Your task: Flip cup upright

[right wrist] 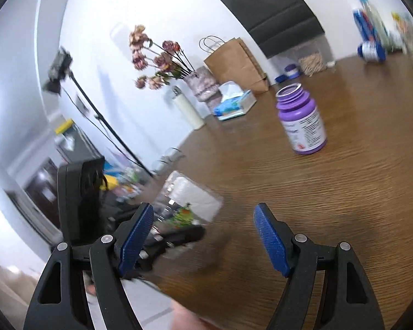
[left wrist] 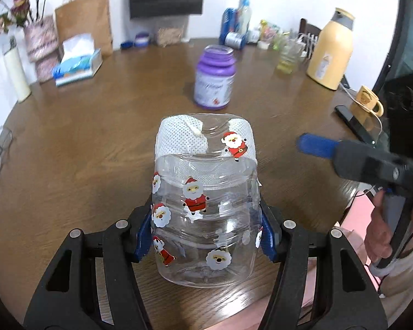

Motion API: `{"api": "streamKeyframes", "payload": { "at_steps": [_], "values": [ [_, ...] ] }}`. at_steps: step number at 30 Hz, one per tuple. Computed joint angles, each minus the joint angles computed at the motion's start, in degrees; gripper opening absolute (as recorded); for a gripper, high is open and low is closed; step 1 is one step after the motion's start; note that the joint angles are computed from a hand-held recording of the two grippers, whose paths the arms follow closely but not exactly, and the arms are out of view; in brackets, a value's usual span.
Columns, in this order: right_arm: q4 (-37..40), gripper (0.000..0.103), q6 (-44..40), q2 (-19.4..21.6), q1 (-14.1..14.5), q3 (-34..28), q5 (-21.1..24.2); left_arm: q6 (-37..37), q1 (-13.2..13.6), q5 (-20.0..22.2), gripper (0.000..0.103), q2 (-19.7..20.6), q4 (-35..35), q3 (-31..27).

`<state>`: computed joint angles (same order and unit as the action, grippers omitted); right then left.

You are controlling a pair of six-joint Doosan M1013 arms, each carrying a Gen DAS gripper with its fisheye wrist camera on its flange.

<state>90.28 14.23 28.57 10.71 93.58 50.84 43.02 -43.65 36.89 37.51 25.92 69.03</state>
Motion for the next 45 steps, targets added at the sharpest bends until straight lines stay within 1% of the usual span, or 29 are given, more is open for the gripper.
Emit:
{"api": "streamKeyframes", "payload": {
  "at_steps": [3,5,9,10,12,13,14,15,16,17,18,20,22,24,25,26,28,30,32,33,35,37,40,43,45],
  "values": [
    [-0.35,0.081,3.73,1.19,-0.04,-1.47,3.48,0.26,-0.73,-1.62,0.058,-0.18,3.04,0.53],
    [-0.47,0.082,5.74,1.75,0.08,-2.03,4.37,-0.88,-0.98,-2.46,0.058,-0.40,5.17,0.97],
    [0.30,0.082,9.84,3.52,-0.03,-3.38,9.10,-9.50,-2.07,-5.94,0.058,-1.49,17.11,2.86],
    [0.45,0.082,10.23,3.82,-0.02,-3.63,10.14,-10.68,-2.24,-6.44,0.058,-1.68,18.71,3.12],
    [1.52,0.082,10.27,4.46,-0.03,-4.24,13.08,-13.46,-2.78,-6.53,0.058,-1.93,23.15,3.43],
    [1.93,0.082,10.22,4.62,0.01,-4.45,13.94,-15.22,-3.09,-6.45,0.058,-2.04,25.90,3.62],
    [2.23,0.082,10.27,4.72,0.07,-4.67,14.52,-15.64,-3.26,-6.85,0.058,-2.19,27.21,3.81],
    [2.54,0.079,9.97,4.74,0.22,-4.92,15.08,-16.36,-3.43,-6.88,0.058,-2.25,28.14,3.87],
    [2.46,0.068,9.67,4.76,0.31,-5.14,15.52,-16.77,-3.57,-6.85,0.058,-2.30,28.92,3.90],
    [2.66,0.068,9.16,4.72,0.40,-5.28,16.06,-17.42,-3.70,-6.43,0.058,-2.29,29.84,3.87],
    [2.56,0.068,8.89,4.57,0.48,-5.28,15.71,-18.20,-3.75,-6.40,0.058,-2.34,30.59,3.99],
    [1.07,0.067,7.27,3.93,0.86,-5.36,14.36,-18.02,-3.50,-7.05,0.059,-2.59,29.48,4.24],
    [-0.28,0.066,5.69,3.16,1.30,-5.06,12.14,-15.54,-3.36,-6.62,0.060,-2.70,26.66,4.10],
    [-1.60,0.066,3.24,2.17,1.77,-4.61,9.37,-13.71,-3.35,-6.38,0.060,-2.82,25.53,4.05],
    [-2.49,0.066,1.33,1.31,2.22,-4.17,6.69,-13.37,-3.31,-6.33,0.061,-2.88,25.59,4.02],
    [-3.11,0.066,0.18,0.79,2.52,-3.97,5.21,-13.59,-3.33,-6.12,0.062,-2.92,26.09,3.98],
    [-3.79,0.067,-0.96,0.29,2.78,-3.91,3.97,-16.31,-3.42,-5.48,0.069,-2.95,29.00,4.03],
    [-4.95,0.067,-2.03,-0.34,3.23,-3.80,1.72,-16.82,-3.18,-6.23,0.069,-3.00,29.37,4.12],
    [-5.67,0.067,-3.04,-0.76,3.51,-3.66,0.36,-15.98,-2.87,-7.69,0.060,-2.93,28.47,4.07],
    [-5.71,0.068,-3.12,-0.81,3.46,-3.64,0.16,-14.72,-2.80,-8.15,0.058,-2.74,27.34,3.73],
    [-5.80,0.069,-3.00,-0.89,3.36,-3.62,-0.47,-15.27,-2.89,-7.99,0.058,-2.47,28.14,3.38],
    [-6.84,0.069,-1.67,-0.52,2.98,-4.35,0.68,-14.84,-2.71,-8.03,0.057,-2.32,26.70,2.95],
    [-6.89,0.070,-1.04,-0.15,2.49,-5.33,1.96,-18.07,-2.69,-6.99,0.057,-2.28,28.93,3.00],
    [-7.11,0.071,0.15,0.35,2.18,-6.72,3.57,-22.75,-2.45,-8.53,0.057,-2.83,32.45,4.19],
    [-7.15,0.070,0.80,0.83,2.13,-7.70,4.89,-26.93,-2.32,-9.47,0.058,-3.19,36.21,5.02]
  ]
}}
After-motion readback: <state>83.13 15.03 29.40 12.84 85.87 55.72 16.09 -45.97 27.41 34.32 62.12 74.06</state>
